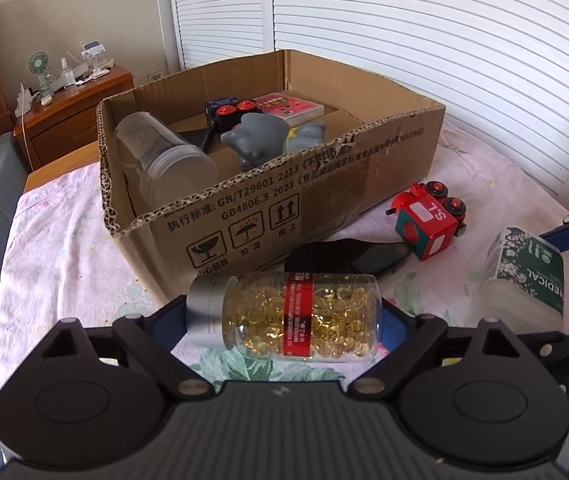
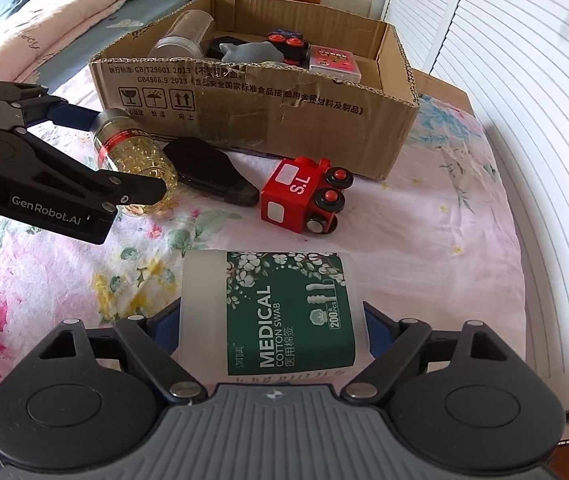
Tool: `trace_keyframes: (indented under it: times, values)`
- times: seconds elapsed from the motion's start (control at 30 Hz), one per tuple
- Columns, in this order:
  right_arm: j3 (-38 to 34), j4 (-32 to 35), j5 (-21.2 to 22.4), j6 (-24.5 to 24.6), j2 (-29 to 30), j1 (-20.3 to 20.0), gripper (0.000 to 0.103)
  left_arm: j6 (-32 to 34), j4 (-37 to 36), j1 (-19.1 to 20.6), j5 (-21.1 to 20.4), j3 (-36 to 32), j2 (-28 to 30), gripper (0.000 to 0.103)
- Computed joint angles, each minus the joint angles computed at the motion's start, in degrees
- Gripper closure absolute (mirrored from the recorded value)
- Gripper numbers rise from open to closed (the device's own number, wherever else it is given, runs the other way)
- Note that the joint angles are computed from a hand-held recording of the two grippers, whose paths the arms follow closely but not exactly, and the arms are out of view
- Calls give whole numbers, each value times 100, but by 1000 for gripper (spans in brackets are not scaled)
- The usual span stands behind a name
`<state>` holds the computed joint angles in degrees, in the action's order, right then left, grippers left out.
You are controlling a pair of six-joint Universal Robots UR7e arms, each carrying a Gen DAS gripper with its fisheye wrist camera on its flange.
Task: Organize rigid objects
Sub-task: 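Grasp the MEDICAL tub with the right tool while the left tool grasps the capsule jar, then lift both items over the cardboard box and drop them inside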
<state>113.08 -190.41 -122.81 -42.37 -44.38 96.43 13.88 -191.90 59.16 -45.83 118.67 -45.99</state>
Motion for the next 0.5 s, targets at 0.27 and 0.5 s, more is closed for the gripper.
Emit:
trace_keyframes:
  times: [0.27,0.5]
  values:
    - [-11,493,61,-27,-198,13,17,-178,714,-38,-138,93,-337,11]
    - [5,861,49,-205,-405,63,17,-416,1357,-199,-174,243,-797,11]
